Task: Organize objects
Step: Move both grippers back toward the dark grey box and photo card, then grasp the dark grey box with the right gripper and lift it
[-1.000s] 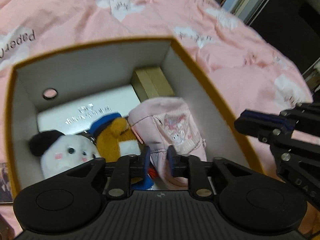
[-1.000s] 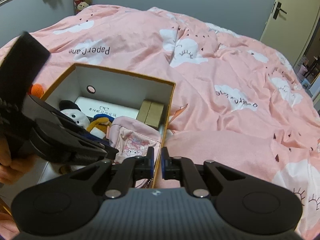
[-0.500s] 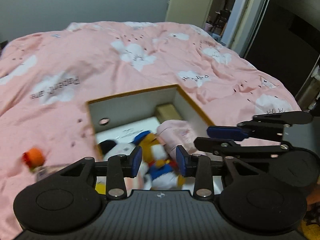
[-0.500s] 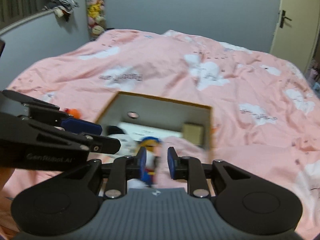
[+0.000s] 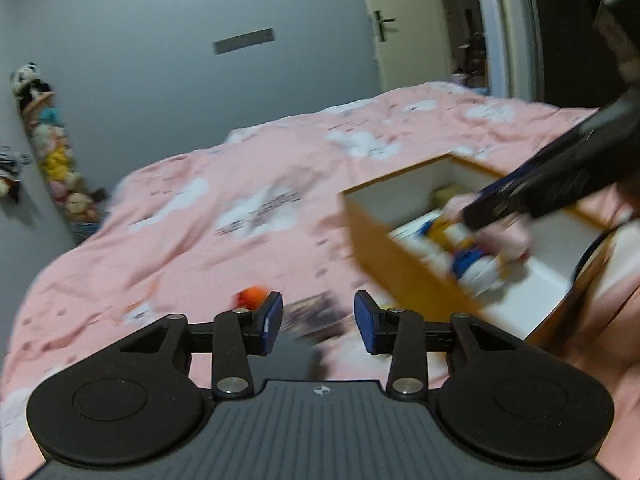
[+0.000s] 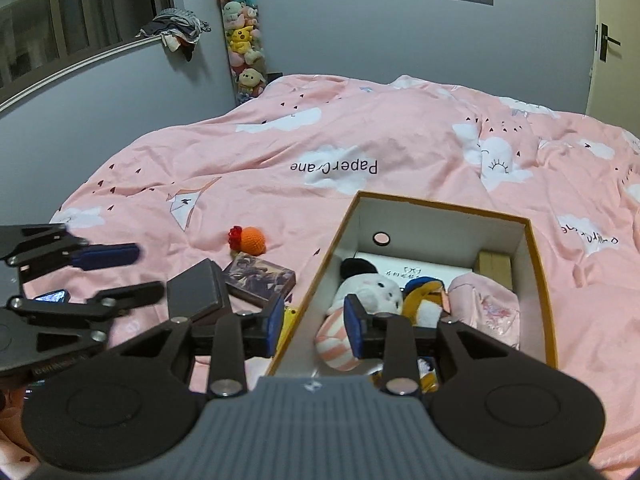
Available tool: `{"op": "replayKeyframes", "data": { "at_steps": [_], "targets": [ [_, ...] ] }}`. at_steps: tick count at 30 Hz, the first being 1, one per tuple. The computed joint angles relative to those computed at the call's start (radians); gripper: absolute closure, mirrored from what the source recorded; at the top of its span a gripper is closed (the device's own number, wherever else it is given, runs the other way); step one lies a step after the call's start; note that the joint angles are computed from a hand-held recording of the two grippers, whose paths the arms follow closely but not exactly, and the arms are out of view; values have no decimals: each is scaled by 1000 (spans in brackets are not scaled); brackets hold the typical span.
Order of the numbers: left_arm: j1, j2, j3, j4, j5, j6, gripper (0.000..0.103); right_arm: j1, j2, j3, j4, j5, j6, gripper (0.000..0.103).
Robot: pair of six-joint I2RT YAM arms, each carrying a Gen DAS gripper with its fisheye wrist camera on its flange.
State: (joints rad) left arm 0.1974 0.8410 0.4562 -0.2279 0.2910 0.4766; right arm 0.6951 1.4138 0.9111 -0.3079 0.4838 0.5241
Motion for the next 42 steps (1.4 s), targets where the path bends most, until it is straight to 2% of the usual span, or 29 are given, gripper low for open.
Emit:
{"op": "replayKeyframes", "data": {
  "at_steps": [3,6,8,11,13,18,22,27,35,39,42],
  "targets": [
    [184,-3,-24,14,119,107,48,11,29,21,-9,17,13,64],
    [327,62,-20,24,221,171,48,22,71,50,-6,20,21,63],
    [366,97,-23,35,243,202,48,24,102,71,3,11,10,63],
    [388,148,-17,32,224,228,48,27,154,111,15,-1,-21,62],
    [376,175,1,21,175,226,49,26,181,133,19,-7,-42,62],
    [410,154,-1,121,182,192,49,6,273,222,3,-42,-96,60],
    [399,247,98,86,215,151,49,-22,367,317,-8,-103,-150,60],
    [343,354,177,57,168,152,49,-58,497,457,-72,-174,-181,61],
    [298,496,288,-53,134,162,49,-121,717,708,-196,-370,-187,62],
    [296,565,354,-105,120,160,49,-152,831,856,-287,-459,-172,60],
    [291,610,404,-139,108,171,49,-172,881,914,-308,-511,-162,53]
  ]
}}
